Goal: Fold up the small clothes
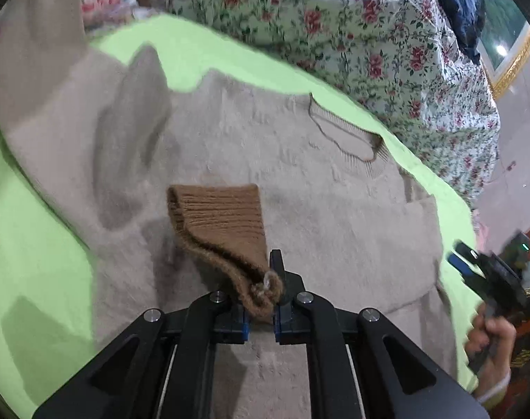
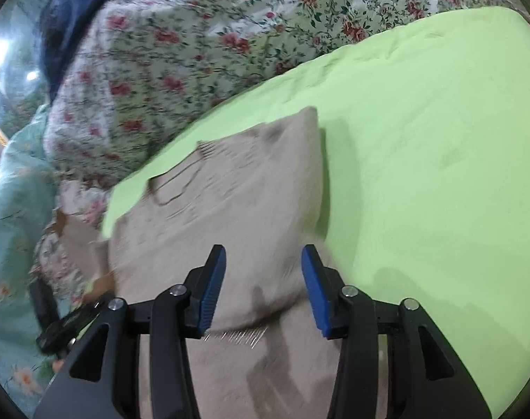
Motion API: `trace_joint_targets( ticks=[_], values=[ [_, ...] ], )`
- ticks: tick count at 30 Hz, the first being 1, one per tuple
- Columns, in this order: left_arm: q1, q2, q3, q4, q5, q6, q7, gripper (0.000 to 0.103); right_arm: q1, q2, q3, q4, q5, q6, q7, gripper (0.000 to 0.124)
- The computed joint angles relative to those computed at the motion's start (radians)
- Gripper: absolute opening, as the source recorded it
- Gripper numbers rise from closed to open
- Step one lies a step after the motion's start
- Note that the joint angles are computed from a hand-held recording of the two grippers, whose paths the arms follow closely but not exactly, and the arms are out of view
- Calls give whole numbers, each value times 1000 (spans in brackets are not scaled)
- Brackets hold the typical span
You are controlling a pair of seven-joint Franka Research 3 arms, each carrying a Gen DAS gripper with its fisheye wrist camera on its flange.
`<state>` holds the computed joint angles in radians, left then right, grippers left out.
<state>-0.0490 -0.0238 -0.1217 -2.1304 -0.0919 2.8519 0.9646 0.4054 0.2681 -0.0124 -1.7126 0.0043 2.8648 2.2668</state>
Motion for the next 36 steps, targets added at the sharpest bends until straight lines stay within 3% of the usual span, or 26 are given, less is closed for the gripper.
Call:
trace_joint_targets(
  ticks=[5,8,9,10,14,16,18,20,22,23,24,26,28,30,34,36],
  values=[
    [1,1,7,-16,-81,-4,50,14,-36,166,8,267,34,-205,-93,61],
    [2,3,4,-13,-80,-3,56,10,-47,224,19,355,48,-282,-156,58],
    [2,10,1,-3,-50,-3,47,11,-38,235,7,375,31,-312,-162,27],
    [1,13,-1,3,-45,-2,54,10,-39,247,5,401,24,-348,-183,6],
    [-5,36,-12,46,80,20,4,9,-4,214,-70,376,-97,-346,-152,8],
    [-7,65,-12,81,136,-14,-33,9,-50,215,-37,360,-33,-327,-156,8],
    [-4,87,-14,102,148,-56,-42,8,-87,243,-1,390,31,-377,-207,10],
    [3,82,-18,87,122,-50,-21,9,-70,218,-16,347,21,-349,-184,18],
    [8,71,-22,68,87,-32,12,9,-10,161,-77,276,-75,-319,-70,30],
    [9,70,-22,65,80,-32,20,9,21,112,-100,205,-137,-254,-8,32],
    [8,71,-22,66,76,-33,24,9,27,75,-95,148,-164,-192,12,32],
    [7,74,-20,70,91,-37,16,9,-20,21,-8,49,-84,-66,-90,32],
    [6,74,-18,71,111,-39,7,9,-55,16,59,31,29,-90,-209,32],
    [7,63,-15,58,121,-37,-2,9,-10,21,8,36,-40,-202,-122,32],
    [14,23,-12,14,41,-37,53,12,-24,-43,20,-81,5,-107,-99,31],
    [14,-17,-4,-28,1,-22,73,13,-16,-79,21,-115,-11,-84,-66,40]
  ],
)
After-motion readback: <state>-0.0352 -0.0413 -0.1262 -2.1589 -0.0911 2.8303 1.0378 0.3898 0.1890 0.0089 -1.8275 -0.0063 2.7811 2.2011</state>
